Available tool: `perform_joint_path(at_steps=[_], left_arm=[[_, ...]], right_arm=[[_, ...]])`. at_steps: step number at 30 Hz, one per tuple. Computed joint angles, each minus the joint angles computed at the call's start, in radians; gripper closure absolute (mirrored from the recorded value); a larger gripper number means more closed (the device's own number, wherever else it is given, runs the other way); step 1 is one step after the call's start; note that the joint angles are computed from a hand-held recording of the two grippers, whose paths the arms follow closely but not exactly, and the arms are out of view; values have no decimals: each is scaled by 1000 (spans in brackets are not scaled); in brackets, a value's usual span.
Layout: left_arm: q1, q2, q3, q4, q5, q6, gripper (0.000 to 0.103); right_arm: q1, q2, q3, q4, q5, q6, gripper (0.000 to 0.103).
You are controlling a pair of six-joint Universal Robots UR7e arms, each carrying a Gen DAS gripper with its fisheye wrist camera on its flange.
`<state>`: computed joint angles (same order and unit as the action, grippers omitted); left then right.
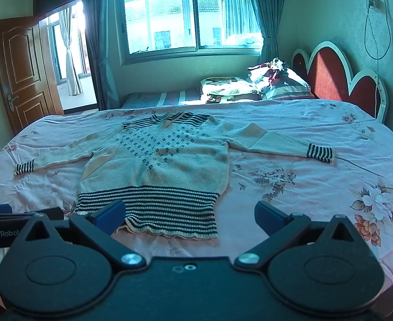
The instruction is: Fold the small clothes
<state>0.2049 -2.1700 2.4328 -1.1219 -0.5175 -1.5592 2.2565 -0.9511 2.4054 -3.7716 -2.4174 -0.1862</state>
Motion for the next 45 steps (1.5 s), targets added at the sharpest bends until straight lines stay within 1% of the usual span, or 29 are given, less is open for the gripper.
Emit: perform_joint_path(at_steps=[5, 24, 45], left_arm=[[0, 6, 2, -1, -6, -3, 0], [6, 12, 3, -14, 1, 5, 0], [-6, 4, 2, 10, 0, -14, 0]], right_arm=[[-8, -15, 10, 4, 5, 6, 1], [-8, -12, 8, 4, 4, 11, 1], [-6, -9, 3, 12, 3, 13, 1]])
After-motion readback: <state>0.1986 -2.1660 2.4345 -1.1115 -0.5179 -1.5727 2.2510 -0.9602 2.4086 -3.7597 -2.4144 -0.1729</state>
